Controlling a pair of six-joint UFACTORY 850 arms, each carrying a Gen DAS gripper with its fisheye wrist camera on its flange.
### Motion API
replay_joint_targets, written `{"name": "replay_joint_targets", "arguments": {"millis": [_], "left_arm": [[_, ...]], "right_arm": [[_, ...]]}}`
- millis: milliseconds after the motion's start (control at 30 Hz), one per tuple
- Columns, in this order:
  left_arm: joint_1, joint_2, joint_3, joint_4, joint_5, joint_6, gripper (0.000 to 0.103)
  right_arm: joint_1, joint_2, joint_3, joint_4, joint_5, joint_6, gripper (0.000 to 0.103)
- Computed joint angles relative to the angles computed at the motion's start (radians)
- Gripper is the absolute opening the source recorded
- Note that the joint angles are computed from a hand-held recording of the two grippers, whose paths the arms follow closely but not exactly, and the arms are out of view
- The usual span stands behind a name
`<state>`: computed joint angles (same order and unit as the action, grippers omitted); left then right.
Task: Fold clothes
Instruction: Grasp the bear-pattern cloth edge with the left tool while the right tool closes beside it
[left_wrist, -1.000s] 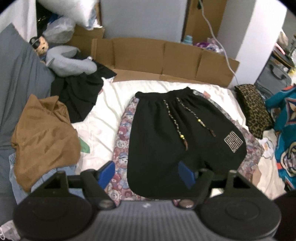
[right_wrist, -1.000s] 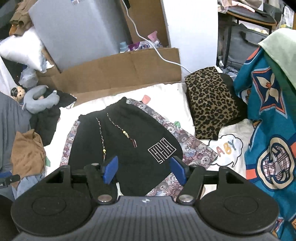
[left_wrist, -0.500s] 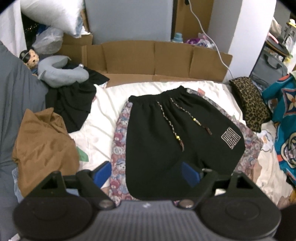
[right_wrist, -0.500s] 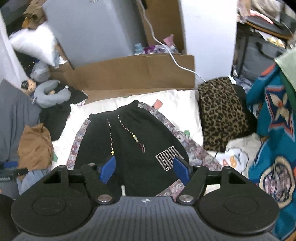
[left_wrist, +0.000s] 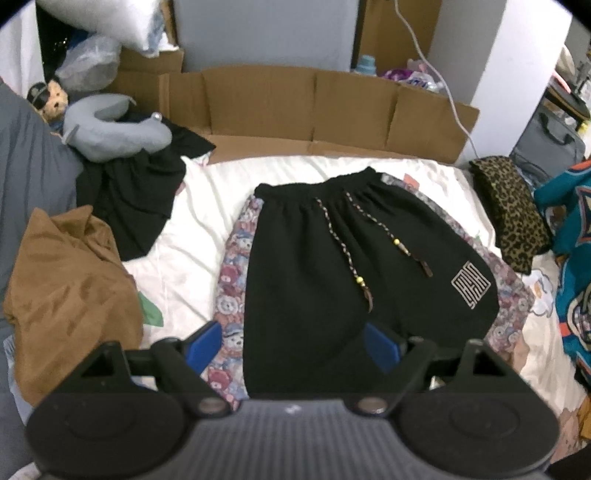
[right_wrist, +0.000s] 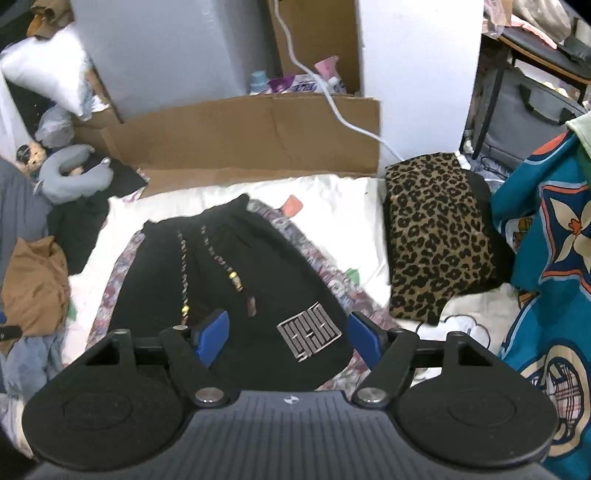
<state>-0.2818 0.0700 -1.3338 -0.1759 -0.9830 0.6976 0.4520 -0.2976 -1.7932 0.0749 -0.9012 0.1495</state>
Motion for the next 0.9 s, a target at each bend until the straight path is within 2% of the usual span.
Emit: {"name": "replay_joint_targets", "arguments": {"millis": [167, 367, 433, 600, 700, 767, 900], "left_arm": [[0.004, -0.013, 0.023, -0.011, 0.042, 0.009, 0.081], [0.003, -0.053, 0.031, -0.037, 0.123, 0.011, 0.074], [0.004, -0.071, 0.031, -0.050, 0.150, 0.015, 0.072], [0.011, -0.128, 0.025, -0.063, 0.224, 0.004, 0.062], [0.017, -0.177, 0.020, -0.045, 0.258, -0.045, 0.049], [0.023, -0.204, 0.023, -0.021, 0.276, -0.069, 0.036], [0.051, -0.232, 0.057, -0.001, 0.325, -0.081, 0.035]], "right_arm": [[-0.018, -0.031, 0.010, 0.010, 0.055, -0.026, 0.075], [-0.044, -0.117, -0.043, 0.058, 0.100, -0.114, 0.060], [-0.051, -0.155, -0.067, 0.078, 0.117, -0.147, 0.051], [-0.060, -0.249, -0.105, 0.097, 0.168, -0.222, 0.031], [-0.062, -0.280, -0.072, 0.106, 0.225, -0.258, 0.028], [-0.064, -0.301, -0.050, 0.117, 0.261, -0.285, 0.027], [-0.065, -0.327, 0.011, 0.114, 0.314, -0.336, 0.023]]}}
